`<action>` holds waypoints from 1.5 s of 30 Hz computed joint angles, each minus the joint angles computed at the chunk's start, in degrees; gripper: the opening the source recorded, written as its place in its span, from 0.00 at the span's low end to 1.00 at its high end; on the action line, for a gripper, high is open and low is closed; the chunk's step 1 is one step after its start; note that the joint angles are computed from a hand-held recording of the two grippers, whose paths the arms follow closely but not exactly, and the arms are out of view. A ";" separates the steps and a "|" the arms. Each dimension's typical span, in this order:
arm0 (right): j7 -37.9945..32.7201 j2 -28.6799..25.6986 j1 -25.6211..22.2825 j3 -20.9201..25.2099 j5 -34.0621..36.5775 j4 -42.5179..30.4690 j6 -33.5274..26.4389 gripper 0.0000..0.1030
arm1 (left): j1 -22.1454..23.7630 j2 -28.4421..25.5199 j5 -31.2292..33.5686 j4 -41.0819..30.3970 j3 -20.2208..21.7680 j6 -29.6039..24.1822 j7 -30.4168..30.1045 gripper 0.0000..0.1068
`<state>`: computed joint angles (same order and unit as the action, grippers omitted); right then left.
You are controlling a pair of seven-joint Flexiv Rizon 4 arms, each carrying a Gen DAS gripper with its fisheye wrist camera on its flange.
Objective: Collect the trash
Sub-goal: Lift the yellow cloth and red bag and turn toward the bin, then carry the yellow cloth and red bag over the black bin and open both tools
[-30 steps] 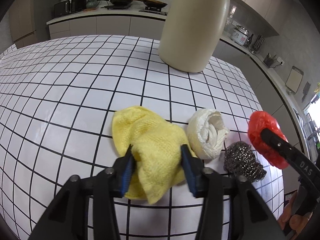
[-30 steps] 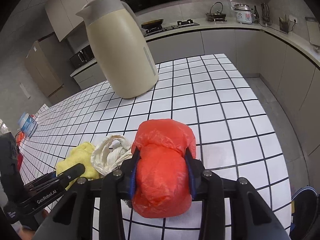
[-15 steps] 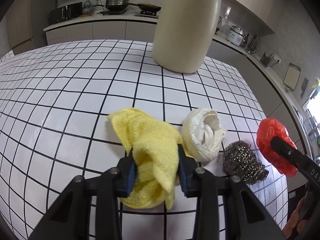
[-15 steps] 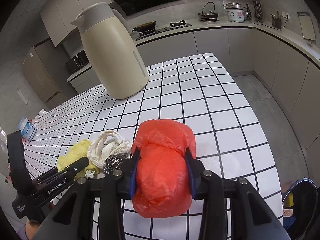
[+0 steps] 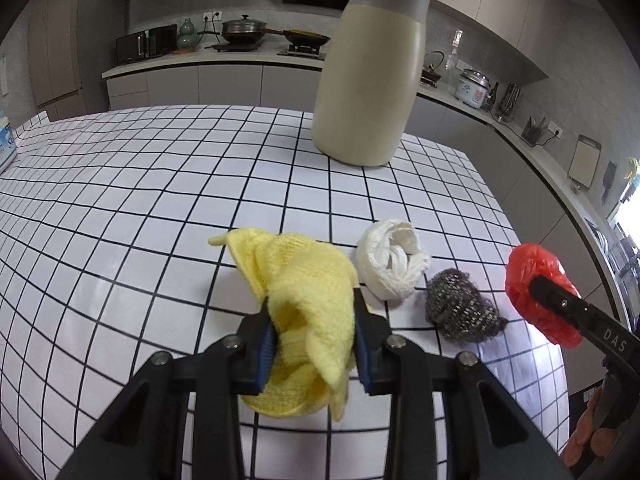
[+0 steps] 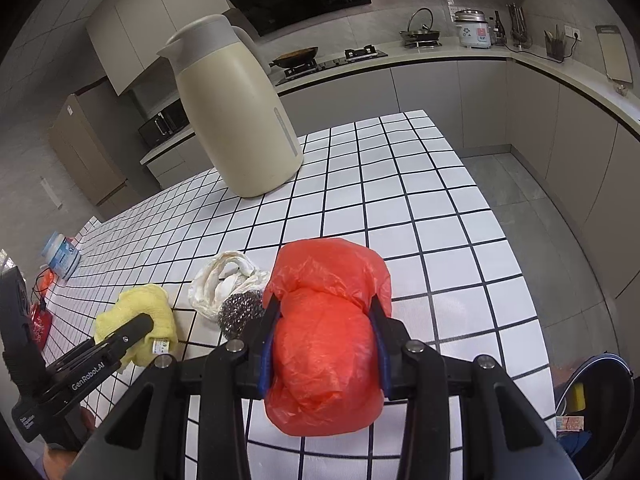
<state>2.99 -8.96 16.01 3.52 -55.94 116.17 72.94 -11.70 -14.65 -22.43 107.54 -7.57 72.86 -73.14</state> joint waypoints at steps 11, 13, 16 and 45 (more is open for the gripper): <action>1.86 7.70 -3.10 2.88 -2.18 8.03 2.11 0.40 | -2.92 6.21 -1.10 6.39 -0.30 1.76 -0.68 0.32; 1.93 9.29 -3.97 3.69 -2.22 9.78 2.89 0.40 | -3.84 7.30 -0.57 7.38 -0.20 1.80 -1.64 0.32; 1.09 11.62 -5.29 4.88 -1.34 12.51 4.15 0.40 | -5.47 8.59 1.22 8.35 -0.26 1.64 -3.16 0.32; -18.63 53.94 -12.65 13.36 36.22 36.80 -15.25 0.40 | -20.31 3.92 1.79 2.36 -8.90 -2.18 -2.74 0.32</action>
<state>-15.64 44.98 3.37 16.89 -19.72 152.97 57.69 -32.01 -10.73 -20.64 109.90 -16.47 70.68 -75.88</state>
